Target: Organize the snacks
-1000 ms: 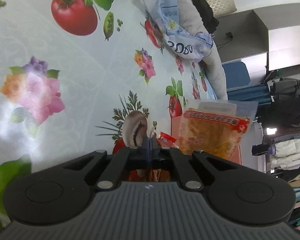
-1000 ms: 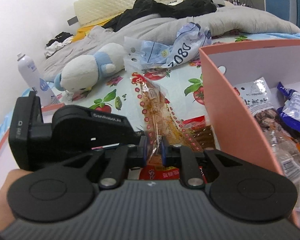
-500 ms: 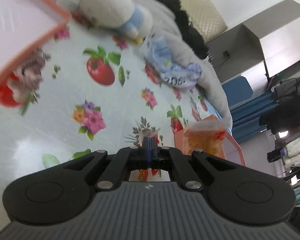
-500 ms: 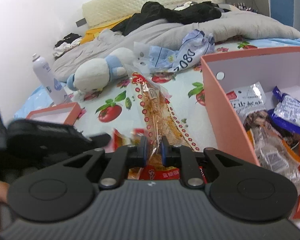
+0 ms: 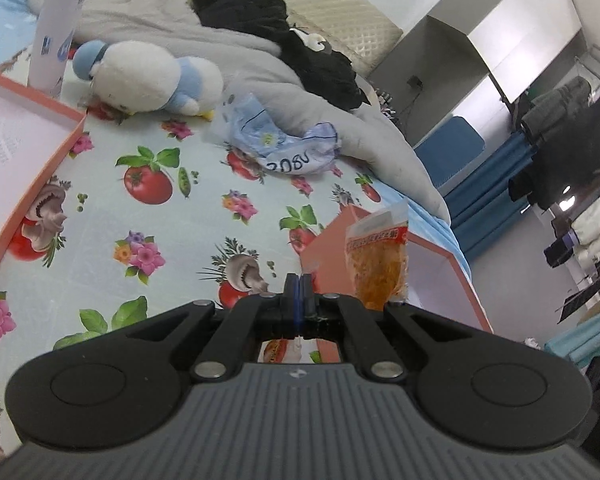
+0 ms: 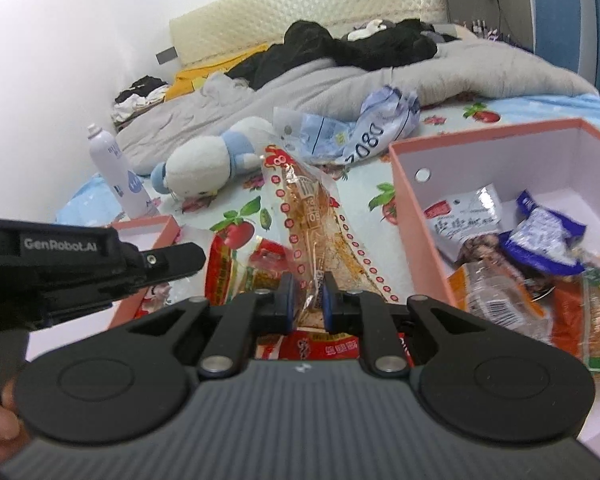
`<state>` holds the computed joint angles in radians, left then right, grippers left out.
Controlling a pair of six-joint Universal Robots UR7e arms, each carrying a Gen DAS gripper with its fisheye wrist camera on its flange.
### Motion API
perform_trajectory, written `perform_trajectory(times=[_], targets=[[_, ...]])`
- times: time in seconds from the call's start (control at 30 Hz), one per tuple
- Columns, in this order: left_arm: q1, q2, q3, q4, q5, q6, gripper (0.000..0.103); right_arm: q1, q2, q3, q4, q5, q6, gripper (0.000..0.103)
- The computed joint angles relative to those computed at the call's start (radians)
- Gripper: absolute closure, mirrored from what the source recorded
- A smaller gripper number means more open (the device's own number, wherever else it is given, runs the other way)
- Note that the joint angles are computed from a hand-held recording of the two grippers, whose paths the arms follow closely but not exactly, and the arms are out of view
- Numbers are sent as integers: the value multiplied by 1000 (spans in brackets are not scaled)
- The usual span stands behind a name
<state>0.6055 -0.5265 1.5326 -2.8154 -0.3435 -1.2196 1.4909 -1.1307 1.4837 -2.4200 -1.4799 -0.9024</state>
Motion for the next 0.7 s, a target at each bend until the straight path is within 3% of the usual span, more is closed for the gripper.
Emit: perform_trajectory(times=[0.27, 0.7], targets=[[-54, -12, -69, 284, 18, -138, 103, 1, -62, -10, 34, 3, -17, 86], [-100, 38, -209, 400, 22, -113, 103, -12, -118, -49, 88, -14, -12, 86]])
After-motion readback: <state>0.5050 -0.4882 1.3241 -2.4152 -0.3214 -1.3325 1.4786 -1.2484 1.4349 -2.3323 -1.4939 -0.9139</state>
